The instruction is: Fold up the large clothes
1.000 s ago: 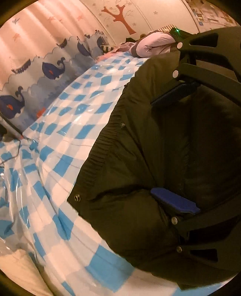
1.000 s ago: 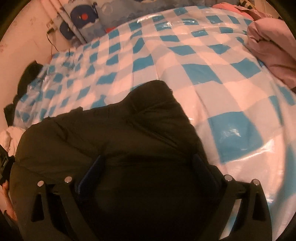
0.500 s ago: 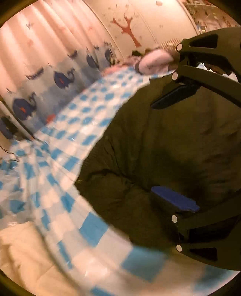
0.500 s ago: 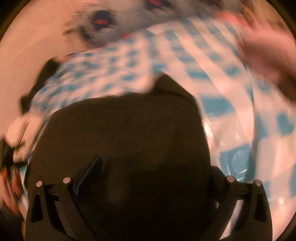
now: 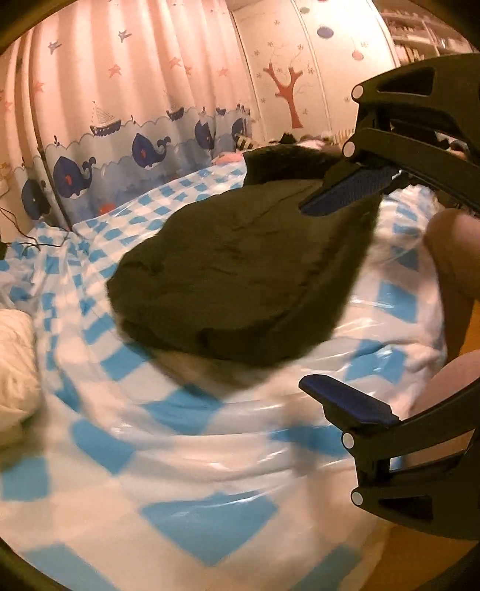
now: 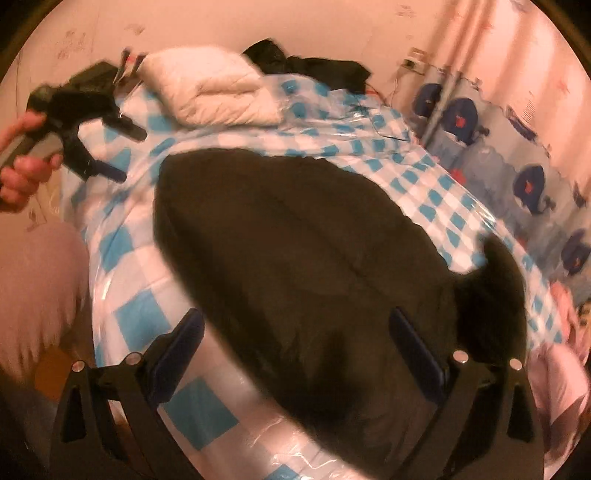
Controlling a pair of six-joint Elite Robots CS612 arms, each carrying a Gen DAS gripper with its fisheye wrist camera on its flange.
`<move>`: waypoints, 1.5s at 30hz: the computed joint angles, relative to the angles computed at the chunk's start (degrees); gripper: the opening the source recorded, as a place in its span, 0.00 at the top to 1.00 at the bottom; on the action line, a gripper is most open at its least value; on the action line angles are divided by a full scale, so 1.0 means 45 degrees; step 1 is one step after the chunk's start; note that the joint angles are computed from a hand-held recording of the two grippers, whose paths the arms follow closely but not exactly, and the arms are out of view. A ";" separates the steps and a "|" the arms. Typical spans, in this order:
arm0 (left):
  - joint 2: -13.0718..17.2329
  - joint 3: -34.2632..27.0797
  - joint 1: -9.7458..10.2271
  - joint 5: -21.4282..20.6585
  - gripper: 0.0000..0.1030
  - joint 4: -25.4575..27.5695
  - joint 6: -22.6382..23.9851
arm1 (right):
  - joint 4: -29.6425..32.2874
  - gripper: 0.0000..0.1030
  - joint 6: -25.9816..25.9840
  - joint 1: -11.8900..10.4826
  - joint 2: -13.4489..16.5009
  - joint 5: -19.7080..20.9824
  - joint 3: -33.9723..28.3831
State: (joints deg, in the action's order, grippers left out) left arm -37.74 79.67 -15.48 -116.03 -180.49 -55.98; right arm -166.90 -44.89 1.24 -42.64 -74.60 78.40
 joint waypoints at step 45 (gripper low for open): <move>0.2290 -0.3067 -0.1116 0.1894 0.88 -0.1560 -0.2207 | 0.4021 0.07 1.0518 -0.2573 0.0808 0.1789 -0.1267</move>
